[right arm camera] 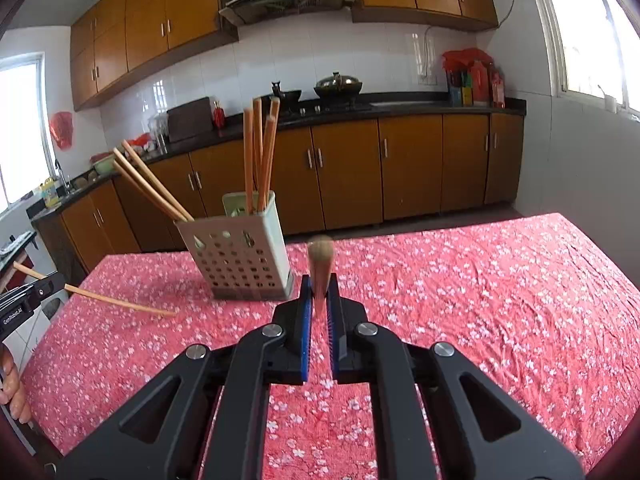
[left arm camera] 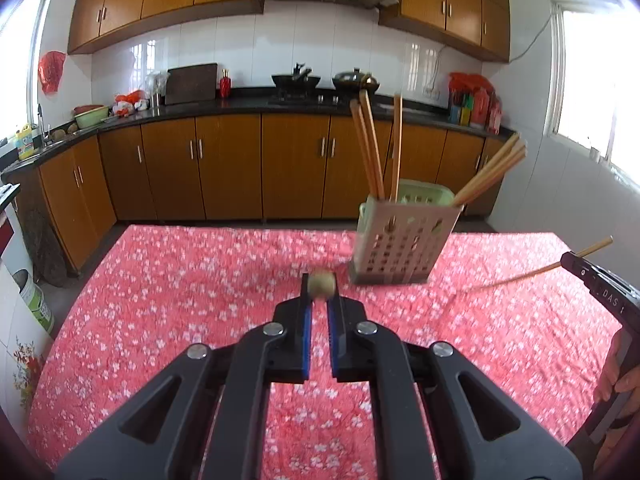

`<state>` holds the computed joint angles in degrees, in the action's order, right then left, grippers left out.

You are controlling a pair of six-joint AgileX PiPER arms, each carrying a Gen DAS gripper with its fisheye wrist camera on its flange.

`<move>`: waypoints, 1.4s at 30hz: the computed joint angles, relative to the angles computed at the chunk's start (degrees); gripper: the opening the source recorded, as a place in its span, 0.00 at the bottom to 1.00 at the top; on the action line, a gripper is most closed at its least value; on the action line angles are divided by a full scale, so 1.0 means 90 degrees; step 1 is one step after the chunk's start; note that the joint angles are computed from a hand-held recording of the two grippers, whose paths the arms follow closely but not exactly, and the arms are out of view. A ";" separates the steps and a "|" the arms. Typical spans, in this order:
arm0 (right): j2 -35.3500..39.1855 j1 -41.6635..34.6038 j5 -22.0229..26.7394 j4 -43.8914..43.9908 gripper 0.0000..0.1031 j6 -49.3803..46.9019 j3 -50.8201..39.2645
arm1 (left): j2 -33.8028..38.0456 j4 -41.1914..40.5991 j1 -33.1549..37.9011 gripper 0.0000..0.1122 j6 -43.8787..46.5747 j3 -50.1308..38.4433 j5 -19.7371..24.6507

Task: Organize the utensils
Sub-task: 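Lift both held chopsticks and carry them over the metal holder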

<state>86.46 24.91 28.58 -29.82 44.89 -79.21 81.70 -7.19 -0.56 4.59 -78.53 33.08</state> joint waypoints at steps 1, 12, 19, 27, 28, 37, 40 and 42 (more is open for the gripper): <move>-0.0016 -0.0003 -0.0020 0.0008 0.07 -0.0005 -0.0026 | 0.0000 -0.0059 0.0015 0.07 0.0016 -0.0084 0.0009; 0.0171 0.0093 -0.0045 0.0422 0.07 -0.0717 -0.1205 | 0.0213 -0.0438 -0.0078 0.07 0.0052 -0.1284 0.0304; 0.0525 0.0182 -0.0178 0.0507 0.07 -0.0995 -0.2324 | 0.0622 -0.0538 -0.0507 0.07 0.0047 -0.2626 0.0570; 0.1232 0.0095 -0.0287 0.0441 0.07 -0.0989 -0.3522 | 0.1554 0.0001 -0.0937 0.07 -0.0430 -0.4397 0.0877; 0.1307 0.0087 -0.0334 0.0352 0.07 -0.0872 -0.3578 | 0.1746 0.0206 -0.1006 0.07 -0.0561 -0.4655 0.0928; 0.2197 0.0047 -0.0376 -0.0075 0.07 -0.0536 -0.4229 | 0.2899 0.0543 -0.1021 0.07 -0.0895 -0.5846 0.1408; 0.2423 0.0065 -0.0287 -0.0091 0.07 -0.0579 -0.4321 | 0.3174 0.0614 -0.1022 0.07 -0.0928 -0.6027 0.1383; 0.2515 0.0054 -0.0227 0.0007 0.07 -0.0667 -0.4352 | 0.3289 0.0590 -0.0991 0.07 -0.0897 -0.6073 0.1357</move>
<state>109.10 25.39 26.53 -29.76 38.88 -118.38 111.30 -1.88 -9.48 -3.48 -133.19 45.29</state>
